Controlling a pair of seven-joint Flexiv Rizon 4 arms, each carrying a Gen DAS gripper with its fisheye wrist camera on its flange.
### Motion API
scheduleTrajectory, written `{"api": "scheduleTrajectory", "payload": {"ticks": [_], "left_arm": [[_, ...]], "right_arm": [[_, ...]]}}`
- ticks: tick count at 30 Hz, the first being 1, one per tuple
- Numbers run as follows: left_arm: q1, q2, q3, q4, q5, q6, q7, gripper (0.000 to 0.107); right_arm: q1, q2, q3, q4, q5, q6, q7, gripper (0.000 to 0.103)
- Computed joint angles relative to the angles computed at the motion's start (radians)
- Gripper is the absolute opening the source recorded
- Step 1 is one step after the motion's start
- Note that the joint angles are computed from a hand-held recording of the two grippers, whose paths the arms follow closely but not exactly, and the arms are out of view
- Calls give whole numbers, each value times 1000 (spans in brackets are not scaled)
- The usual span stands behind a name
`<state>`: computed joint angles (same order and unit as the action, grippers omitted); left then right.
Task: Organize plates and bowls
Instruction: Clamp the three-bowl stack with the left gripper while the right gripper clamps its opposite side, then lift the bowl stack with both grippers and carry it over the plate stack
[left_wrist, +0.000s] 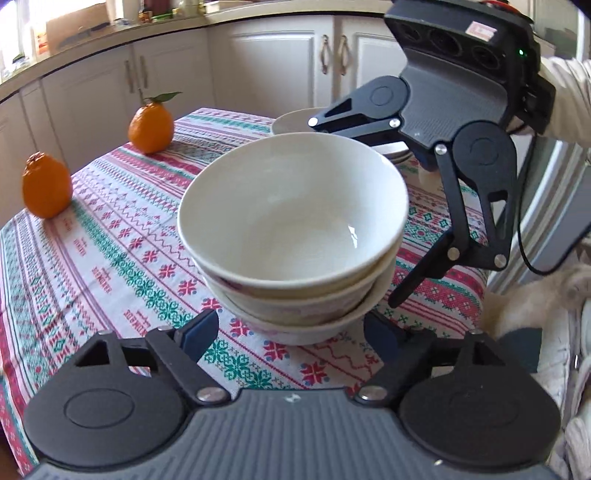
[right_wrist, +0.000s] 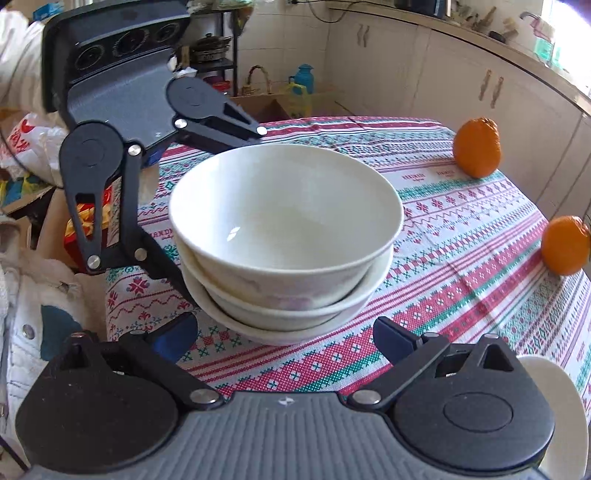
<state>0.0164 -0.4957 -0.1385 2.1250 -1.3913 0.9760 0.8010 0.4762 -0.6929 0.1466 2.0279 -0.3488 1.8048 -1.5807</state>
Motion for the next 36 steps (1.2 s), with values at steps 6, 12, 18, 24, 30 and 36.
{"api": "scheduleTrajectory", "payload": {"ticks": [6,12,18,24,30,36], "left_arm": [[25,-16,4,-25,124,-39,-59,80],[48,-22,-6,-40,194,-52,-89,79],[70,-39,-15,-71,282,-74,-149,78],[86,-49,-27,-86,329,-79,-174,78],[99,-50,-37,-91,351,-86,-180,78],[104,-53,-44,-93,352,-85,-186,78]], "right_arm": [[-74,-15,74,-40,-50,-62,-30,98],[-149,-40,157,-80,-72,-122,-65,93],[-197,-54,218,-105,-58,-169,-109,91],[-242,-80,281,-145,-28,-223,-164,88],[-232,-78,281,-158,13,-245,-200,88],[-217,-68,273,-160,46,-258,-213,88]]}}
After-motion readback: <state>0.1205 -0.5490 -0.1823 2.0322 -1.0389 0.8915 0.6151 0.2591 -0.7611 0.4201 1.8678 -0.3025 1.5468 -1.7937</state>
